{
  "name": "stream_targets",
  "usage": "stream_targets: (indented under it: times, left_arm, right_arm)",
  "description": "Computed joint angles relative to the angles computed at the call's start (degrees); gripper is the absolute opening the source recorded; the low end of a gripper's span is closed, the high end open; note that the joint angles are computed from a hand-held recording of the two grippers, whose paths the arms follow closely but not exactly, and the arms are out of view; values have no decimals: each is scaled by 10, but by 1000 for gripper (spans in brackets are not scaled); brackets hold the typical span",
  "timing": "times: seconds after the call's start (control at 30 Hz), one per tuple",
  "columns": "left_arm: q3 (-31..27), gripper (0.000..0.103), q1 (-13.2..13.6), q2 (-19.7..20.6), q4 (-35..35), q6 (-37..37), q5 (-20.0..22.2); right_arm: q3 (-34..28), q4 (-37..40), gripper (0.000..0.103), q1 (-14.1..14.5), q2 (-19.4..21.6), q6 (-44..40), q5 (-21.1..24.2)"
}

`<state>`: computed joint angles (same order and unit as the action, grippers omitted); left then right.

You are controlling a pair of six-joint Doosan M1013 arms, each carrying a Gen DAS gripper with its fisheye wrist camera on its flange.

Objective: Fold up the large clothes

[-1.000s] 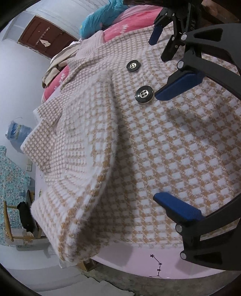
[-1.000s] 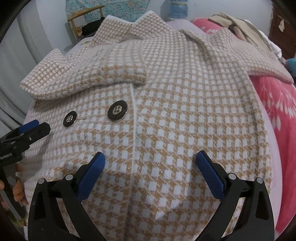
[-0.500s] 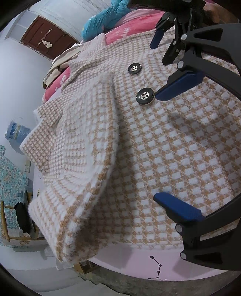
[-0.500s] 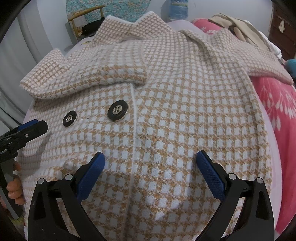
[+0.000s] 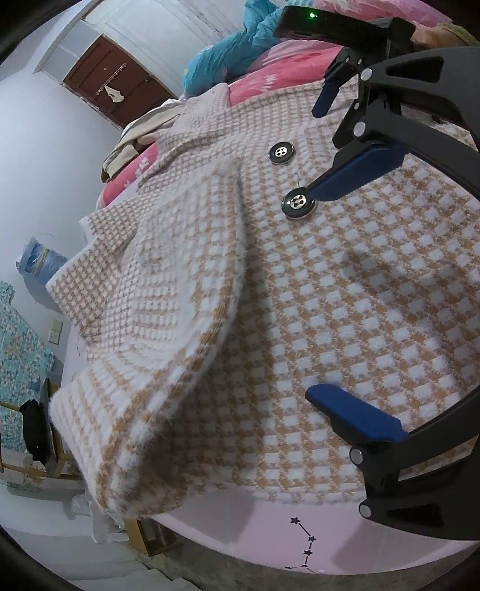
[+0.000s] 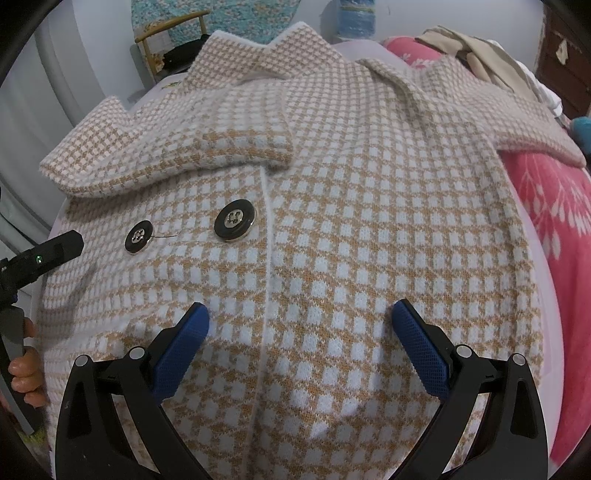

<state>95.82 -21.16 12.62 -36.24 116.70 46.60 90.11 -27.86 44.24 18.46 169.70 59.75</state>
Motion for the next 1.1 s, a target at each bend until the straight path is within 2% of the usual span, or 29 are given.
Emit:
stream_targets:
  times: [0.3,0.5,0.6,0.67,0.87,0.93,1.03,1.1]
  left_arm:
    - [2,98,1,0,-2,18,0]
    - [2,98,-3,-2,14,25,-3]
    - [-6,97,-2,-1,13,29,9]
    - [-8,97,-1,-4,13,35,-1]
    - [-5,98,-11,-21,64,45,-84]
    - [-10,98,-14,-17,102,19,-90]
    - [-15,97,-17,-7,143,-13,-88]
    - [-16,97,-19,-4,165,-29,-92]
  right_arm:
    - [8,1,95,-2,-7,-3,-11]
    - [11,53,95,-19,-20,-58,-25]
    - [17,37,95,-24,-38,-56,-51]
    - [15,16,95,-27,-49,-66,-68]
    - [7,17,95,-61,-60,-120,-153]
    - [11,36,94,-79,-59,-132,-184]
    - [24,124,84,-113,-55,-163,-248]
    - [28,185,75,-131,-49,-189,-262]
